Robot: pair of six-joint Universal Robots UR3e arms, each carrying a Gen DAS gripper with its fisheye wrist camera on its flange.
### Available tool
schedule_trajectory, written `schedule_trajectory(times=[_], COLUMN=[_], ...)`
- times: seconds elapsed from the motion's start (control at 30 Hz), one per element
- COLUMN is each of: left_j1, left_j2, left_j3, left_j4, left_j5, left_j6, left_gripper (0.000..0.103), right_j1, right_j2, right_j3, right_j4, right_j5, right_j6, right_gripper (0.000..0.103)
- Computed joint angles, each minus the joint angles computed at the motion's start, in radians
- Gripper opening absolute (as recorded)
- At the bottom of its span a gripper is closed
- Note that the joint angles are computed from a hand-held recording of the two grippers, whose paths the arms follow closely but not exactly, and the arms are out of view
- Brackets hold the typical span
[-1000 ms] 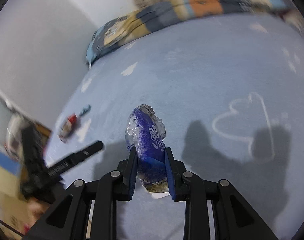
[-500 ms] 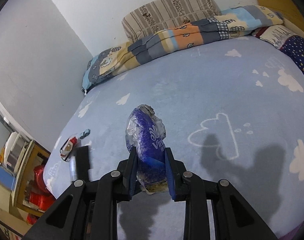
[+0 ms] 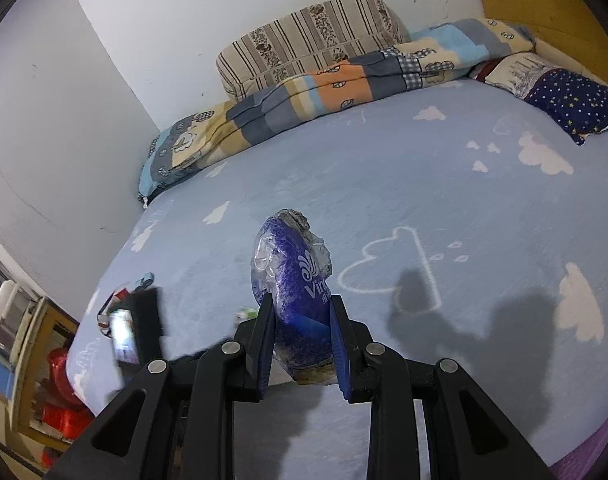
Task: Collect trash
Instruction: 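Lift and hold the blue bag and white box above the bed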
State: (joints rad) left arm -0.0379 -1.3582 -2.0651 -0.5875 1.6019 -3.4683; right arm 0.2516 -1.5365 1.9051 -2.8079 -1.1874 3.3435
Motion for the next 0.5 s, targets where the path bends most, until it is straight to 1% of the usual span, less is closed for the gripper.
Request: schedule_trajectory(times=[0.07,0.17,0.37,0.5], left_j1=[0.004,0.024,-0.042,-0.075], left_j2=[0.036,0.099,0.123,0.141], left_j3=[0.0,-0.006,0.025,0.032], left_j4=[-0.003,-0.023,-0.014,-0.013], left_j5=[0.011,0.001,0.133,0.201], left_j6=[0.016,0.03,0.03,0.028], left_gripper=[0.038,0.038,0.038,0.038], right_j1=[0.008,0.02,0.064,0.082], right_j2=[0.009,0.017,0.04,0.046], right_j3=[-0.006,-0.01,-0.021,-0.02], right_j4=[-0.002,-0.008,-0.022,-0.033], right_j5=[-0.015,-0.032,-0.076,-0.088], right_j6=[-0.003,-0.008,-0.035,-0.051], right_gripper=[0.027,0.027,0.027,0.027])
